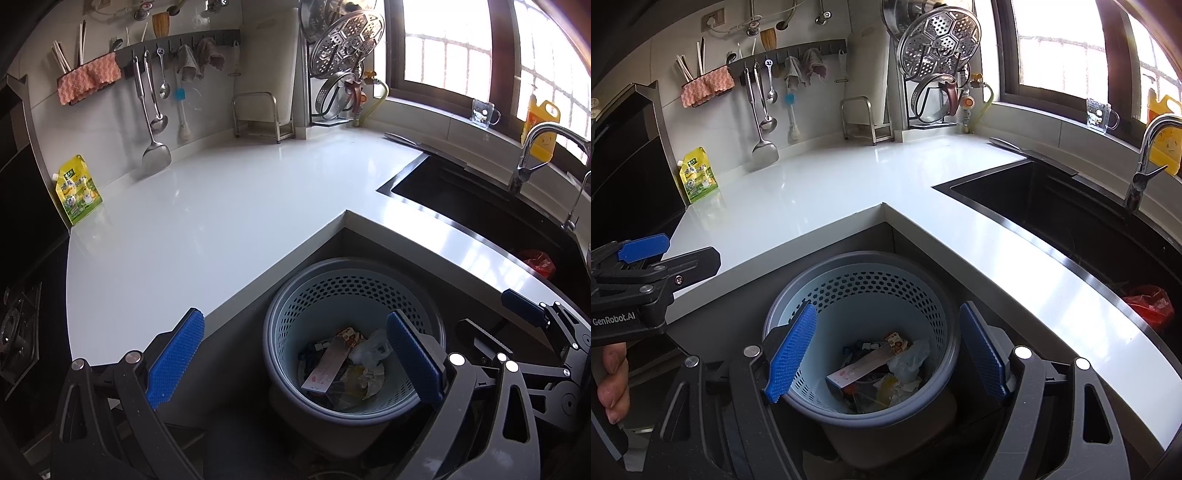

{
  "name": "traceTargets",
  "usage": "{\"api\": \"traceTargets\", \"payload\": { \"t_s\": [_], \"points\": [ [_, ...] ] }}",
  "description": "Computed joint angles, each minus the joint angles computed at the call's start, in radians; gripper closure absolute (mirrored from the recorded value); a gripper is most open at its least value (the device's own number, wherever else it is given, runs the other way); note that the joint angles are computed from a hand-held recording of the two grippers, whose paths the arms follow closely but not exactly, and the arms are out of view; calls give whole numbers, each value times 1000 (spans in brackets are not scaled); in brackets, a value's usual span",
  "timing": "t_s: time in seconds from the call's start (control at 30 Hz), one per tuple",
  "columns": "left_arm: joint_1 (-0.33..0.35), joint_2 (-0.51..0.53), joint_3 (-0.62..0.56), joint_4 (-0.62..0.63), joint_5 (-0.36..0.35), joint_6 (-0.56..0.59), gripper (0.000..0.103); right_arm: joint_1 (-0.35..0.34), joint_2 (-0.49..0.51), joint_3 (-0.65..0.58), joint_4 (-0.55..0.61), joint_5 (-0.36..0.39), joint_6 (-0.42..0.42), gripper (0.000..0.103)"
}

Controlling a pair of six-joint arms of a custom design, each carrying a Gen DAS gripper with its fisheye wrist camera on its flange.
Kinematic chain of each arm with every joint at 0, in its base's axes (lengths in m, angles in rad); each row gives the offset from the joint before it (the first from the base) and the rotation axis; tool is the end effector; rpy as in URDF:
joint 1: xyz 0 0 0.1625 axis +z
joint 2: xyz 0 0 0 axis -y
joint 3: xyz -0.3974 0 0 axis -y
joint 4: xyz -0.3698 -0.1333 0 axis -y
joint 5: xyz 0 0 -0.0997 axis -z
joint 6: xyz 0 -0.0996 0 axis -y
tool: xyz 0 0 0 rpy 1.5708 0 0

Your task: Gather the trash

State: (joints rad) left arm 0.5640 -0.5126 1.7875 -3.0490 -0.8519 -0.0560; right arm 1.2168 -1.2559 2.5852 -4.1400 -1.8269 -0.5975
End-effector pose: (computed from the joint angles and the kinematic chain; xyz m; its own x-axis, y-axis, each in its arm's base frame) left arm -0.3728 -0.4712 -0.0496 -0.5602 0.5347 -0.6327 0.7976 0.5544 -0.2377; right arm -0.0148 -0.3517 0.2443 -0.7449 0.2916 0.6001 -0.3707 0.5670 -0.7356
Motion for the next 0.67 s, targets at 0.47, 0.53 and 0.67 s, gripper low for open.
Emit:
{"api": "traceTargets", "payload": {
  "t_s": [0.47, 0.53, 0.67],
  "points": [
    [1, -3, 3, 6, -7, -2, 6, -3, 3, 1, -5, 3, -1, 27],
    [2, -4, 3, 7, -11, -1, 6, -5, 6, 0, -7, 5, -3, 27],
    [1, -3, 3, 3, -7, 4, 6, -5, 12, 0, -14, 3, -2, 27]
  ]
}}
